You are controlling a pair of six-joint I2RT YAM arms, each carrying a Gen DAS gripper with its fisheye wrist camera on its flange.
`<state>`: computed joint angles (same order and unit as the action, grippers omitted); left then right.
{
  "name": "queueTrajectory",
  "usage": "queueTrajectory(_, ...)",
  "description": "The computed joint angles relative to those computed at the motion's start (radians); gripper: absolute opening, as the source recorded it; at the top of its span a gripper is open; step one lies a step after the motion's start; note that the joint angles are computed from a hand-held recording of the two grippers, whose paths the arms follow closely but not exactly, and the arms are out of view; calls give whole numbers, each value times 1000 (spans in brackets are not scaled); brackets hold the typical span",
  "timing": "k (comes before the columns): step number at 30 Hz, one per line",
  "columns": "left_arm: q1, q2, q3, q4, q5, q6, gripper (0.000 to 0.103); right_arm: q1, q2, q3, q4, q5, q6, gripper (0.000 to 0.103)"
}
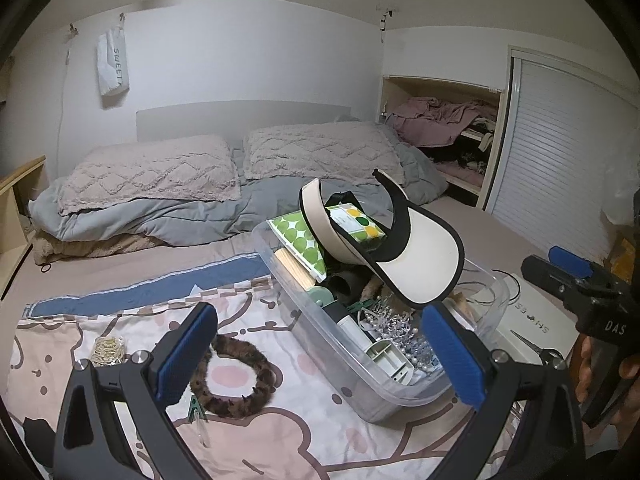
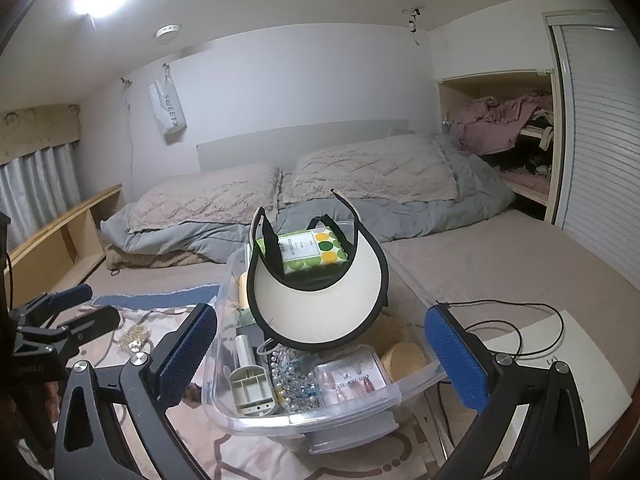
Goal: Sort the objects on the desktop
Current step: 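Withdraw both tools from the box back toward the sheet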
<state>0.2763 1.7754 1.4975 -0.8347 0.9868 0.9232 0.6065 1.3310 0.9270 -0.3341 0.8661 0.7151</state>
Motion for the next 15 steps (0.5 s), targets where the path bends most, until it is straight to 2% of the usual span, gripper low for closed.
queueTrajectory(9,15,15,17,4,2,4,103,11,15,9,6,6,-13,103)
queueTrajectory(15,46,39,41,36,2,-10,103,2,38,1,65,6,-43,103)
